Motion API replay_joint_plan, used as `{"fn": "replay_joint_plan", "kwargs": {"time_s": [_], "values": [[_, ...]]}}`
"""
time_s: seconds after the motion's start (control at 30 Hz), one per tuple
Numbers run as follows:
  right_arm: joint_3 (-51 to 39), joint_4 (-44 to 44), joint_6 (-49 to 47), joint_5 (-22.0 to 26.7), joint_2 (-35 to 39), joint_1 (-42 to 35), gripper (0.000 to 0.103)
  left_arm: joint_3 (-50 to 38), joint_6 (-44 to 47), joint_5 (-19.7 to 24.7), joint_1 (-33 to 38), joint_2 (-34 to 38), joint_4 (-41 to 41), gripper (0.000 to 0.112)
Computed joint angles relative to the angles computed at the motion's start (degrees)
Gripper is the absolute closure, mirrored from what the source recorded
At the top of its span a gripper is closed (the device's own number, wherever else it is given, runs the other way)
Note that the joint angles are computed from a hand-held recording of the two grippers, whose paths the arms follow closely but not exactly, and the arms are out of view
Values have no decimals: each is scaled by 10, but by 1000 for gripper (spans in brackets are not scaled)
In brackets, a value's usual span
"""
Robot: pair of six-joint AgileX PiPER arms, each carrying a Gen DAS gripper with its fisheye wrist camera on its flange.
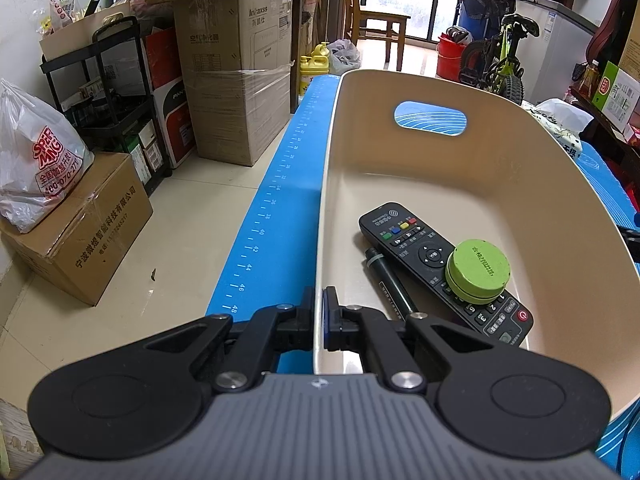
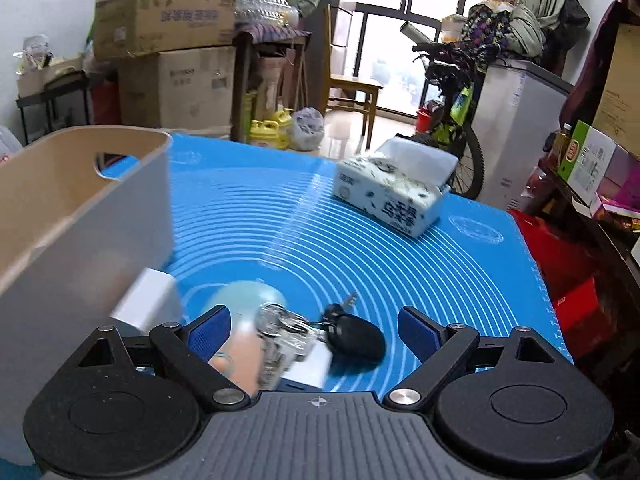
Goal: Organize rigid objects
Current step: 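Return the right gripper to the mat and grasp the keys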
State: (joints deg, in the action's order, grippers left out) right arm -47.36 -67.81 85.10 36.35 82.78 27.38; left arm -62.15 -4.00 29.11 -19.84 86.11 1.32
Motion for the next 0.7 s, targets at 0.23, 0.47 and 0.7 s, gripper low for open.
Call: {"fn": "replay_joint_plan", "kwargs": {"time_s": [0.23,0.47,0.7], "values": [[16,-76,82,-52,39,-51,12,0,0,0,0,0,0,108],[17,-156,165,-88,68,-75,12,0,-3,0,-1,0,2,108],[39,-225,275,-192,54,-133,27,0,-4,0,-1,0,3,108]]}}
